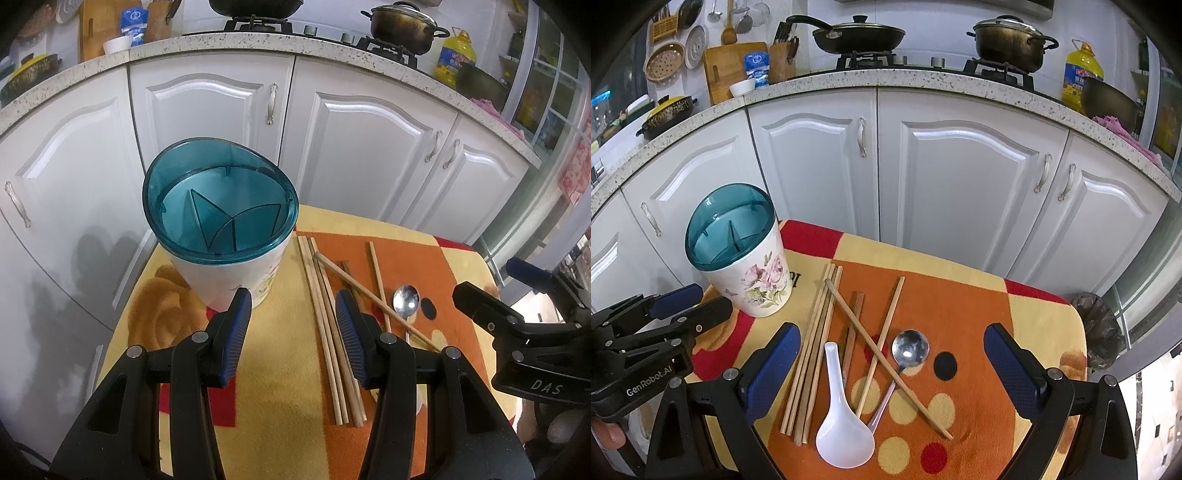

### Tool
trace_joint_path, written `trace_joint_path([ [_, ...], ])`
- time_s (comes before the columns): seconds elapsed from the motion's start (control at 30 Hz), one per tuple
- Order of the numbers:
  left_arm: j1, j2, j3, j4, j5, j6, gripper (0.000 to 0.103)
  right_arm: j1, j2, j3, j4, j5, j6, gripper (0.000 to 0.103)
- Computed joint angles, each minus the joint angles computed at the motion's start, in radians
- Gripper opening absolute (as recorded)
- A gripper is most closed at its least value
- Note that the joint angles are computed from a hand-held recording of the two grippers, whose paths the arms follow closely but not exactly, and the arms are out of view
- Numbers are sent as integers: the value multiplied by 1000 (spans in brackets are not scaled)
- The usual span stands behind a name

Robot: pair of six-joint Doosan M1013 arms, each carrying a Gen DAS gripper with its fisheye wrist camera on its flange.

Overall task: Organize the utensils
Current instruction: 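Grasp a wooden chopstick with the right tool while the left tool grasps another chopstick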

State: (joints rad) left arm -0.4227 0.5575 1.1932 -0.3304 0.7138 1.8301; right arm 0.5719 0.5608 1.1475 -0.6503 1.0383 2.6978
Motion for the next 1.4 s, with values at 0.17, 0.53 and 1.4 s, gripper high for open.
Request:
trace_joint_path([
  [0.17,1,3,-1,-11,1,0,47,-2,0,5,10,-1,-3,99],
  [0.53,11,26,-20,-37,67,13,47,-49,3,40,166,-83,-107,77],
  [1.4,-22,191,-187,-8,270,26,27,-162,-18,147,523,-300,-299,7],
])
